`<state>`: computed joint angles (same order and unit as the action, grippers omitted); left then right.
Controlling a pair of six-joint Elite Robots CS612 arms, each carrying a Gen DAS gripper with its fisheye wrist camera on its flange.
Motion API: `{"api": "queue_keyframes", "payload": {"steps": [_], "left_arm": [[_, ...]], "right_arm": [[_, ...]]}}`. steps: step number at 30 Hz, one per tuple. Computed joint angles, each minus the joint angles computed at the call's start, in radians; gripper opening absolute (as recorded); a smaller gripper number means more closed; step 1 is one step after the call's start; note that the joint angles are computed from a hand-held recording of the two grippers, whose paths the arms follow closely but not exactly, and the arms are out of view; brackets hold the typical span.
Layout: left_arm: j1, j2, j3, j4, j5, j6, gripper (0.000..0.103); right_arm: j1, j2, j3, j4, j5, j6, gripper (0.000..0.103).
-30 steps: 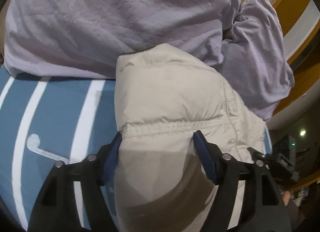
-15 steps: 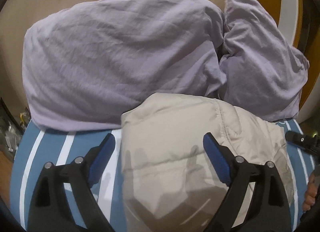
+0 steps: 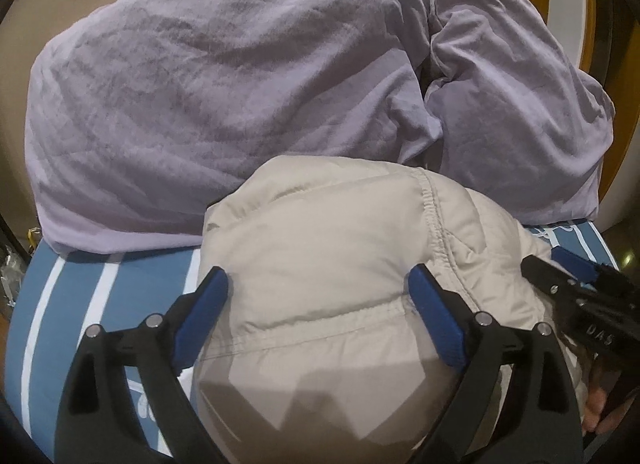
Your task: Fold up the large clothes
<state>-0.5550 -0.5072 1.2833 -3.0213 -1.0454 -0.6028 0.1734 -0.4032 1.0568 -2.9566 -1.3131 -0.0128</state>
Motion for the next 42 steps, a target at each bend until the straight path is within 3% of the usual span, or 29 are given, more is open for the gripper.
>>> {"api": "queue_keyframes", "payload": {"steps": [13,18,23,26,36,42], "left_arm": [[0.002,0.030,-0.016,-0.049,-0.008,-0.003,0.097],[0.003,0.024,-0.016,-0.031,-0.016,-0.007,0.099],[-0.003,-0.032,0.059,-0.033,-0.039,-0.070,0.099],[-0.020,-0.073,0.124,-0.055,-0.024,-0.088,0.099],[-0.098,-0.206,0.379,-0.162,0.008,-0.183,0.099],[-0.155,-0.250,0.479,-0.190,0.016,-0.255,0.099]], "right_arm": [[0.002,0.028,-0.018,-0.027,-0.017,0.024,0.068],[0.002,0.018,-0.027,0.035,-0.022,0.004,0.071],[0.000,-0.051,0.035,0.102,-0.044,-0.013,0.097],[-0.004,-0.105,0.110,0.097,-0.046,-0.019,0.102],[-0.013,-0.286,0.400,0.062,-0.024,-0.038,0.102],[-0.018,-0.365,0.547,0.026,0.005,-0.054,0.102]]}}
